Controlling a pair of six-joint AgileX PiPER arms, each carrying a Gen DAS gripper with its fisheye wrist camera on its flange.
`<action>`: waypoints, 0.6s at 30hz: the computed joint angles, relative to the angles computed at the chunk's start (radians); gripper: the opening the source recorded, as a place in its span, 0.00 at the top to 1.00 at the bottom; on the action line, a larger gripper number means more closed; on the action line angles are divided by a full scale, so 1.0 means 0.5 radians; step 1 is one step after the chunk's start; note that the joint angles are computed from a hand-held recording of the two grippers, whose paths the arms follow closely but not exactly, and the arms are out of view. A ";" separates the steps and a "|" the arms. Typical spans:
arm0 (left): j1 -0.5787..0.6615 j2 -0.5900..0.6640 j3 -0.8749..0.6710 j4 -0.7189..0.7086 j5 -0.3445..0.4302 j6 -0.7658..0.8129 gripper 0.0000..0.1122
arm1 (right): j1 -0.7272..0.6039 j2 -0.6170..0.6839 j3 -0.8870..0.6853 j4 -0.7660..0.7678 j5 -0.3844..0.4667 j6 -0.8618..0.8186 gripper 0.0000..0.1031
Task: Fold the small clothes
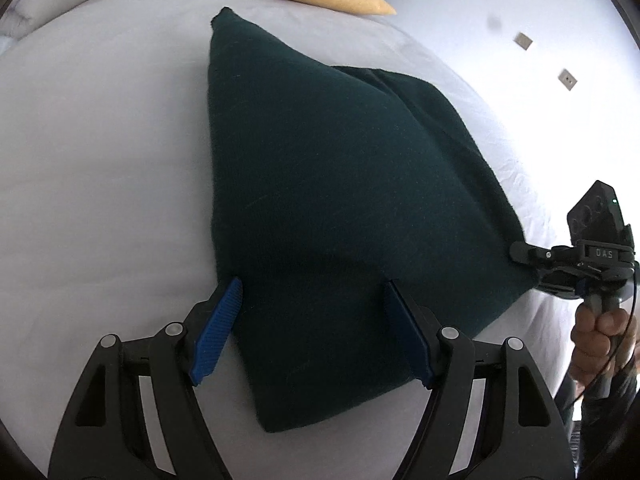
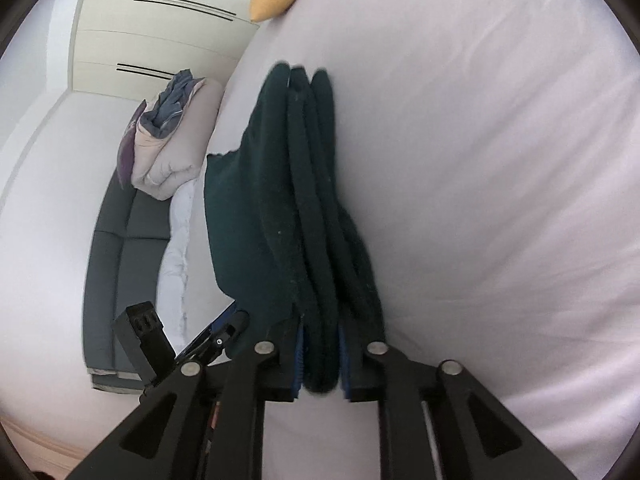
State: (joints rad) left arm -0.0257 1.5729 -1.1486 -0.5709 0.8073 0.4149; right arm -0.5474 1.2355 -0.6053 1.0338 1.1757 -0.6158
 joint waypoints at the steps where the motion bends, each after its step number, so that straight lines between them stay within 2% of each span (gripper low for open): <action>1: 0.019 -0.017 0.008 -0.007 0.019 0.013 0.36 | -0.037 -0.058 -0.047 -0.089 0.017 0.071 0.84; 2: 0.025 -0.041 0.006 0.032 0.031 -0.034 0.36 | -0.035 -0.124 -0.099 -0.203 -0.007 0.188 0.72; 3: 0.044 -0.062 -0.004 0.083 0.061 -0.106 0.36 | 0.022 -0.189 -0.163 -0.365 -0.084 0.372 0.50; 4: 0.092 -0.077 -0.021 0.058 0.105 -0.117 0.36 | 0.113 -0.226 -0.259 -0.530 -0.170 0.572 0.48; 5: 0.112 -0.114 -0.033 0.099 0.096 -0.174 0.36 | 0.125 -0.296 -0.293 -0.646 -0.235 0.714 0.48; 6: 0.106 -0.140 -0.054 0.149 0.063 -0.220 0.36 | 0.123 -0.318 -0.339 -0.682 -0.224 0.777 0.48; 8: 0.101 -0.176 -0.142 0.182 0.026 -0.240 0.36 | 0.118 -0.323 -0.385 -0.536 -0.211 0.691 0.48; 10: 0.072 -0.113 -0.314 0.172 0.030 -0.229 0.36 | 0.259 -0.224 -0.451 -0.342 -0.221 0.561 0.48; 12: -0.009 0.024 -0.530 0.237 0.027 -0.271 0.36 | 0.472 -0.042 -0.538 -0.132 -0.281 0.438 0.59; 14: -0.085 0.199 -0.753 0.356 0.045 -0.350 0.36 | 0.669 0.141 -0.659 -0.073 -0.399 0.404 0.64; 17: -0.171 0.564 -1.113 0.472 0.240 -0.469 0.40 | 0.809 0.494 -0.817 0.109 -0.458 0.370 0.66; 18: -0.194 0.655 -1.156 0.532 0.241 -0.486 0.40 | 0.841 0.560 -0.848 0.058 -0.524 0.414 0.68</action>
